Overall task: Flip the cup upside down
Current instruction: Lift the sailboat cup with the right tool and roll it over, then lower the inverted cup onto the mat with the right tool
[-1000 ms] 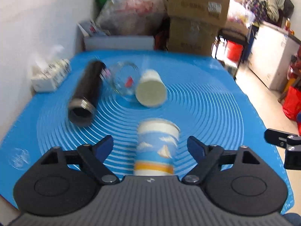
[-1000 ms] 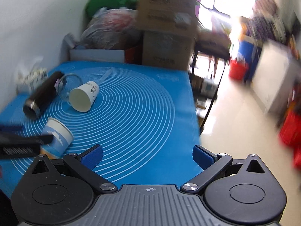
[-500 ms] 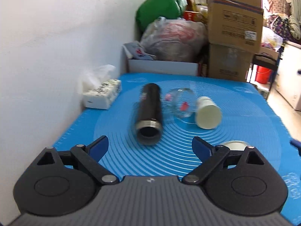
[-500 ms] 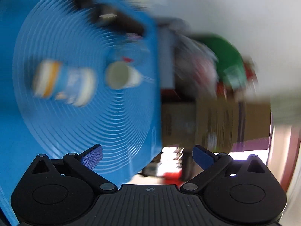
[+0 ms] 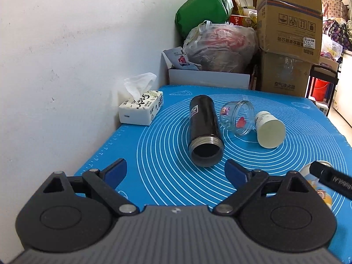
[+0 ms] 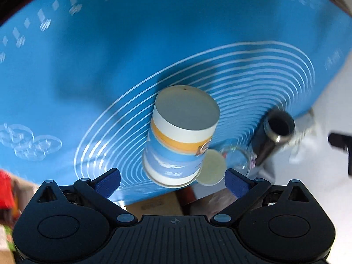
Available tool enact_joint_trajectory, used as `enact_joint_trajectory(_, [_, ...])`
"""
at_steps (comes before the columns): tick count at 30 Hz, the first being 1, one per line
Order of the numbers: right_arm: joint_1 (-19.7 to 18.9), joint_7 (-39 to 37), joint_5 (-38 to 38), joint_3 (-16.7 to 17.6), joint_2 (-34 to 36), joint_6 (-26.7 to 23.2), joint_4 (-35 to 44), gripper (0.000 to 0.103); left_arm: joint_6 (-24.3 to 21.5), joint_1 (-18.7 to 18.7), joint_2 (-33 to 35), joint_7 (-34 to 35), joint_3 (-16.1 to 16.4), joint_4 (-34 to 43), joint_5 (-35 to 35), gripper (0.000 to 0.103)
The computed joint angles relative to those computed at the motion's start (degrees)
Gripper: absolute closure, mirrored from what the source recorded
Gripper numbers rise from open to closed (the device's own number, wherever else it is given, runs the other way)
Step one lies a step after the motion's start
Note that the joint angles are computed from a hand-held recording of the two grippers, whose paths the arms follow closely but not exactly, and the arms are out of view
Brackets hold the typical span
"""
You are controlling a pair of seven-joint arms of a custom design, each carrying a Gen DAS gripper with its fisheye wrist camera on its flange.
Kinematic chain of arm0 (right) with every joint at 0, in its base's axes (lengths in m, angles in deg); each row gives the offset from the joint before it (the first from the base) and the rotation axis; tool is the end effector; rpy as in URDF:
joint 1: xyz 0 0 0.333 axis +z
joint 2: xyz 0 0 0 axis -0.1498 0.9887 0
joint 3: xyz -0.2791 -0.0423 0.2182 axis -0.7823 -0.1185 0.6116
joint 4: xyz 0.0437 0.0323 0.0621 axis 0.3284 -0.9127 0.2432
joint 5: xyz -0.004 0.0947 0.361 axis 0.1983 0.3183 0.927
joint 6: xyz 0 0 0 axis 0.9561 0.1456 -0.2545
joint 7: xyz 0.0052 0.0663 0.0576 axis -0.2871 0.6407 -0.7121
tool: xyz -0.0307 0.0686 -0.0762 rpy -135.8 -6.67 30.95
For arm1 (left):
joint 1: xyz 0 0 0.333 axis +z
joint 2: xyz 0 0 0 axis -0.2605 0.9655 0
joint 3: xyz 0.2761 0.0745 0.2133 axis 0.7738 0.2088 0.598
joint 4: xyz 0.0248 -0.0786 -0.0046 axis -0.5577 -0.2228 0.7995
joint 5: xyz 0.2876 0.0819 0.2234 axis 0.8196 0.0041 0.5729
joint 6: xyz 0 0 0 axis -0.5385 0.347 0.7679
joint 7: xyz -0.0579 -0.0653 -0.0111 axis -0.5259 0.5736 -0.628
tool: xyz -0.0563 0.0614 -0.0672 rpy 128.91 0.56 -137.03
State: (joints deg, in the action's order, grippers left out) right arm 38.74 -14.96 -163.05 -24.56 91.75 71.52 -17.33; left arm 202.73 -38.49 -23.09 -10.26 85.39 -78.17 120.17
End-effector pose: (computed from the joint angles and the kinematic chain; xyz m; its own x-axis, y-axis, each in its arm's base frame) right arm 0.5682 0.4840 0.3388 0.4132 0.8604 0.2984 0.2840 -0.4331 0.8554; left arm 0.6324 -0.3419 0.4251 -0.1465 -0.9874 -0.0598 -0.4905 0.1250 -0.8624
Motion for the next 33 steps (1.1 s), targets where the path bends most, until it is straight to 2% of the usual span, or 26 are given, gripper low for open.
enact_joint_trajectory(5, [-1.29, -8.0, 1.76, 0.76, -0.39, 1.6, -0.26, 0.012, 0.93, 0.33, 0.74, 0.32, 0.13, 0.57, -0.83, 0.008])
enact_joint_trajectory(7, [-1.2, -10.18, 3.15, 1.0, 0.41, 1.37, 0.42, 0.025, 1.28, 0.28, 0.94, 0.68, 0.3, 0.69, -1.17, 0.008])
enact_joint_trajectory(10, [-1.13, -12.13, 4.19, 0.75, 0.58, 1.77, 0.16, 0.036, 1.64, 0.12, 1.16, 1.51, 0.58, 0.9, -1.76, 0.008])
enact_joint_trajectory(15, [-1.14, -14.35, 6.78, 0.75, 0.99, 1.77, 1.23, 0.041, 1.53, -0.13, 1.31, 2.15, 0.95, 0.95, -2.78, 0.008])
enact_joint_trajectory(20, [-1.17, -13.38, 9.73, 0.43, 0.6, 2.13, 1.75, 0.043, 1.53, -0.38, 1.39, 2.87, 1.26, 1.02, -3.53, 0.008])
enact_joint_trajectory(26, [-1.17, -3.92, 16.01, -0.18, 1.35, -0.36, 6.07, 0.043, 1.86, -0.46, 1.57, 4.05, 1.42, 1.27, -4.9, 0.008])
enact_joint_trajectory(33, [-2.61, 22.92, 31.4, -1.13, 3.42, -4.06, 17.74, 0.044, 2.14, -0.83, 2.37, 7.36, 1.71, 2.32, -8.36, 0.008])
